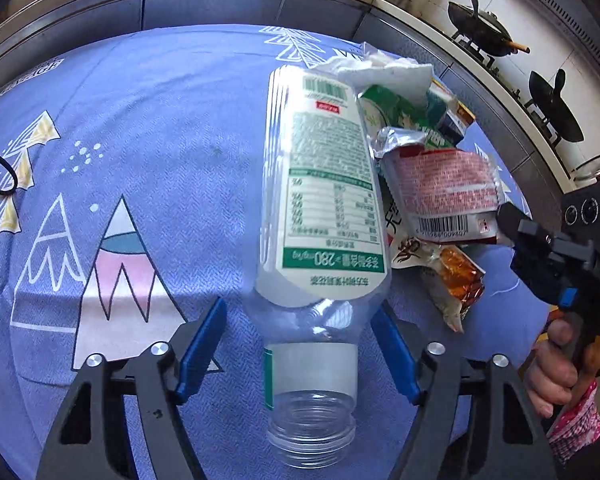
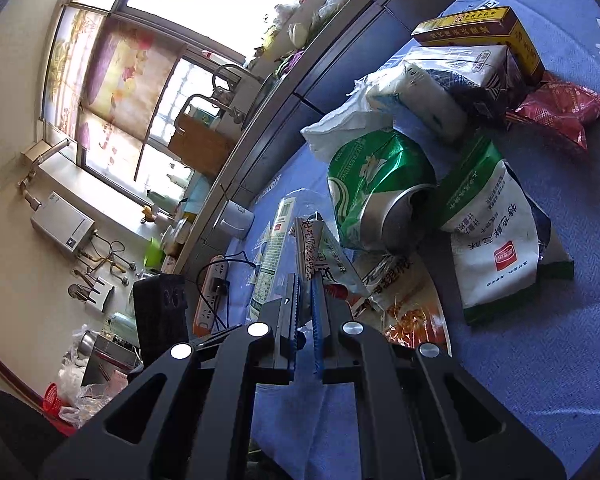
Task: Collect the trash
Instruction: 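Lift the bottle with the left tool while the right tool carries the wrapper toward the bin, then open the right tool over the bin while the left tool releases the bottle into it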
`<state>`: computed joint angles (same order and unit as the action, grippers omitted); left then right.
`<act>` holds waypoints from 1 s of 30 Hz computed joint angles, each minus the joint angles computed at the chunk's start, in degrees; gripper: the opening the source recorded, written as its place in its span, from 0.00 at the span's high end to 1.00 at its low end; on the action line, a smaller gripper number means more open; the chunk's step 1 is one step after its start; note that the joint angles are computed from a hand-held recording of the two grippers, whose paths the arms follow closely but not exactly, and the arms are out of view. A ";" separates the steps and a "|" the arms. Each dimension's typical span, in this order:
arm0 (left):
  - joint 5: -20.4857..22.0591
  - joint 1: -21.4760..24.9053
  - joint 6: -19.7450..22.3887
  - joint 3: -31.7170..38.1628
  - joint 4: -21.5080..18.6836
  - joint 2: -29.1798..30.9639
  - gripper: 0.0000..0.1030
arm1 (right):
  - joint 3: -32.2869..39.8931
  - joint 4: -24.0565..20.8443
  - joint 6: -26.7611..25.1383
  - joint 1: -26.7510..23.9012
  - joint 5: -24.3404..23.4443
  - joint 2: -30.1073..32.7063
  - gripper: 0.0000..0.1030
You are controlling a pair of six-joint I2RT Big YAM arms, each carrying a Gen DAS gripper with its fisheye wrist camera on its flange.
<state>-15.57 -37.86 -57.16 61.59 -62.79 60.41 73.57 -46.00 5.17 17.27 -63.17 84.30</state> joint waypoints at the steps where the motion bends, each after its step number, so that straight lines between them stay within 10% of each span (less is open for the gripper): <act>1: -0.92 -0.49 0.81 0.01 -0.21 0.15 0.44 | 0.11 -0.24 -0.17 0.00 -0.04 -0.01 0.94; 4: 0.71 0.22 1.56 -1.36 1.19 -1.88 0.61 | 0.34 -0.90 -0.83 -0.16 -0.64 -0.13 0.94; 11: -4.05 -0.32 -1.76 -0.66 1.57 -10.25 0.61 | 1.79 -1.55 -2.46 -2.10 -4.79 -0.50 0.94; 15: -4.79 -0.20 2.99 4.23 3.40 -8.12 0.61 | 2.09 1.45 -0.66 -5.71 -6.80 -1.32 0.94; 22: 13.86 3.57 16.32 21.70 12.47 12.29 0.61 | 5.49 10.17 5.17 -18.91 -1.92 -0.07 0.94; 30: 35.14 3.18 20.07 60.10 6.29 47.74 0.61 | 20.65 5.41 1.26 -29.70 11.88 13.10 0.92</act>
<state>19.58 -34.69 -37.09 121.69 -56.50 108.16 94.23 -40.60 6.42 -12.43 -51.30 97.40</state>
